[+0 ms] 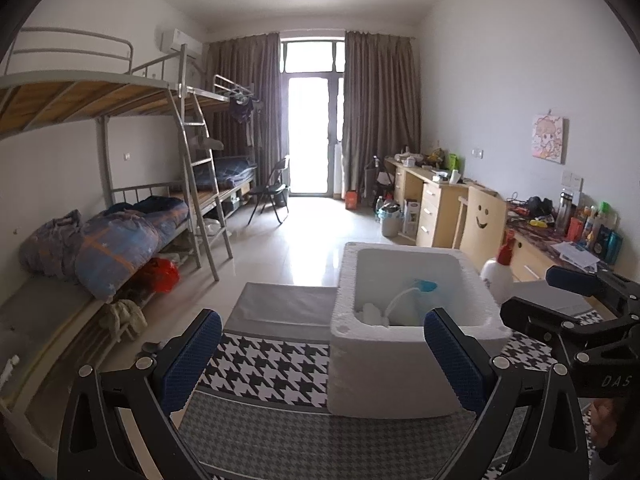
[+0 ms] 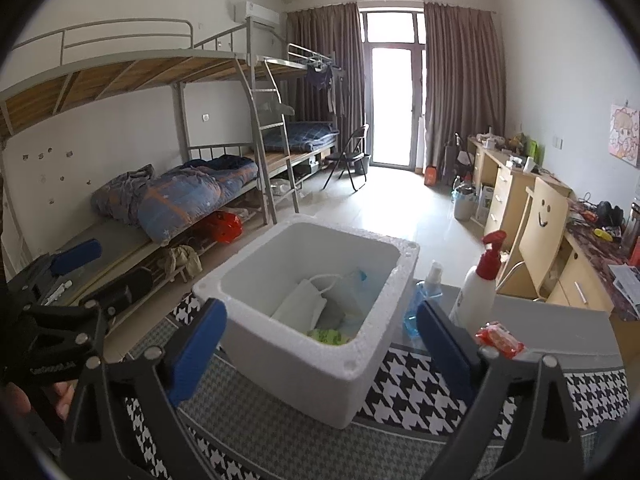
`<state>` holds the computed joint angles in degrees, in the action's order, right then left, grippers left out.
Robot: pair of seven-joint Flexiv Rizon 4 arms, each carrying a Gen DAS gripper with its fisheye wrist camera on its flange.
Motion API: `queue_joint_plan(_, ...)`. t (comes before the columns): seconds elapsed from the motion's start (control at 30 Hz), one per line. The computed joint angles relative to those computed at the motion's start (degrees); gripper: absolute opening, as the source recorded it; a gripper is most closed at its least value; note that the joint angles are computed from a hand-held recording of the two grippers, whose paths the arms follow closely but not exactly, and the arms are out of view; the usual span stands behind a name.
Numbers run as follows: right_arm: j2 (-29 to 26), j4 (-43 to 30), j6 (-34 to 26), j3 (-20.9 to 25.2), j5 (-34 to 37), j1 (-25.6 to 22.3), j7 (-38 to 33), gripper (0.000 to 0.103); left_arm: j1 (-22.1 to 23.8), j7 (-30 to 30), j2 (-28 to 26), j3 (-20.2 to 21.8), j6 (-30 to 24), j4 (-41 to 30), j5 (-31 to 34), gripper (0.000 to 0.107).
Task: Organize soft objects
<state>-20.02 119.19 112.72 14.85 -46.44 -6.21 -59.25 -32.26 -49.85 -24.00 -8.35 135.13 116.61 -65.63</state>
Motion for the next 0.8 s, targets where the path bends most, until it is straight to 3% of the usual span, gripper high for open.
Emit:
queue_joint_plan(0.33, 4.1, 6.2, 5.7, -4.0, 5.9, 3.1, -3.1, 0.098, -1.2, -5.8, 2.4, -0.3, 1.9, 4.7, 5.1, 0.102)
queue_joint_plan(0.43, 5.8, 8.5, 7.0, -6.3, 10.7, 6.3, -7.1, 0.098, -1.9, -6.2, 2.6, -0.3, 2.8, 5.3, 5.7, 0.102)
queue_joint_plan(0.8, 8.6, 14.2, 13.2, -8.1, 17.8, 8.7, -12.5, 0.102, -4.2, -7.9, 2.9, -0.9, 7.2, 8.0, 7.2, 0.102)
